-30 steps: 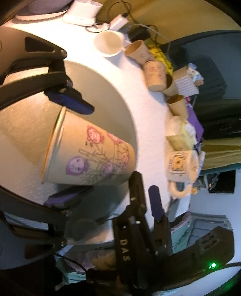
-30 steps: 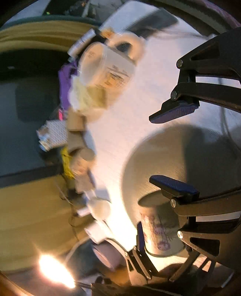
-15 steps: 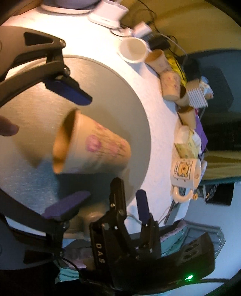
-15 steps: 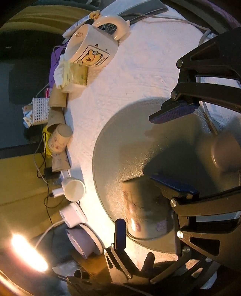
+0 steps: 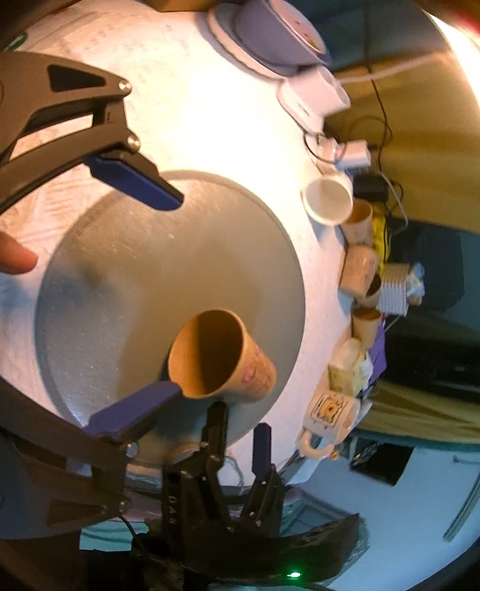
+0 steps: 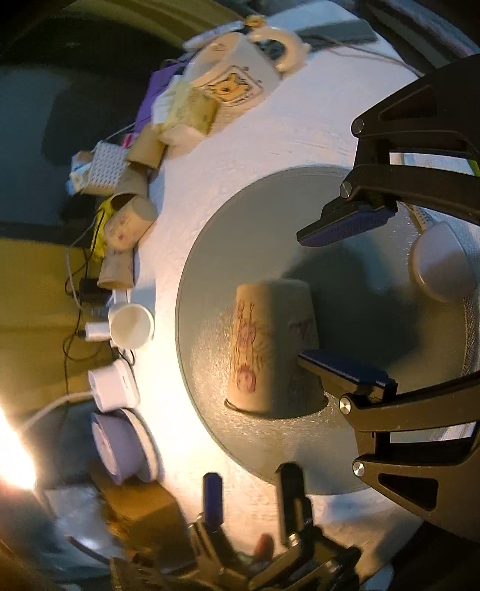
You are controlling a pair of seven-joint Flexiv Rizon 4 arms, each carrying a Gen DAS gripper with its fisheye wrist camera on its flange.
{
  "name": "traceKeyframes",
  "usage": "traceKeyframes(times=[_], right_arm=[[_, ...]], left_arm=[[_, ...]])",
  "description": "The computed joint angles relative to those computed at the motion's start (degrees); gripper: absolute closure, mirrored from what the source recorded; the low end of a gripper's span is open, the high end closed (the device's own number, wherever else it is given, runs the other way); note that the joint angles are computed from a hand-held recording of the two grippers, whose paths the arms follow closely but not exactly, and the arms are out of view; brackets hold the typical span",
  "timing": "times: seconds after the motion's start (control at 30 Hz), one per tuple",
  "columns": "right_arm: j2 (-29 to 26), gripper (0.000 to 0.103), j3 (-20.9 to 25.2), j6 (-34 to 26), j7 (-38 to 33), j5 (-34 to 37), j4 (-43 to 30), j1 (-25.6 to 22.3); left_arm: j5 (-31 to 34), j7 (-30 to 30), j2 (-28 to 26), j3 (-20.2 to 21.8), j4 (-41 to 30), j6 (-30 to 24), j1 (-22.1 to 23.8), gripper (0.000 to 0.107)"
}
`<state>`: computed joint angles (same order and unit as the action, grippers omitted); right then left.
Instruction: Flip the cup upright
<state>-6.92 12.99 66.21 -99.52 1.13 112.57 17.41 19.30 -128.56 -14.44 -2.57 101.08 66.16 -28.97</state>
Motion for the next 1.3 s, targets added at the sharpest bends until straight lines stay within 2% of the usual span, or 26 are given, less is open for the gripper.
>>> traceKeyframes(times=[0.03, 0.33, 0.6, 0.73, 0.83, 0.97, 1.2, 1.3], right_arm=[[0.0, 0.031, -0.2, 0.3, 0.5, -1.9, 0.3, 0.5], [-1.6, 0.029, -1.4, 2.5, -0.3, -18.4, 1.6, 3.5], [-6.4, 0.029, -2.6, 1.2, -4.6, -28.6, -2.6, 5.8], [-9.0, 0.029, -2.7, -1.6, -8.5, -30.6, -6.1, 6.9], [-11.4, 0.029, -2.3, -7.0, -12.2, -30.1, -9.9, 7.8], [-14.1, 0.029, -3.5, -9.8, -13.8, -31.8, -13.7, 9.2], [-19.2, 0.029, -4.5, -17.3, -20.4, -33.1, -21.2, 11.4], [-20.8, 0.029, -5.0, -18.4, -22.1, -33.5, -23.2, 12.0]], left_arm=[[0.0, -0.6, 0.4, 0.2, 0.9, 0.8, 0.1, 0.012], [1.9, -8.2, 2.6, 2.1, 5.6, 7.2, 1.0, 0.012], [4.3, -14.2, 3.4, 3.8, 7.8, 11.9, 2.7, 0.012], [5.5, -16.6, 3.4, 4.8, 8.6, 13.4, 3.2, 0.012], [6.1, -19.2, 3.3, 5.7, 9.1, 13.8, 3.5, 0.012], [5.5, -20.7, 3.3, 6.3, 10.4, 16.0, 4.4, 0.012], [2.1, -19.6, 2.5, 6.2, 12.2, 19.0, 5.1, 0.012], [0.6, -18.4, 2.3, 6.4, 12.8, 20.0, 4.9, 0.012]])
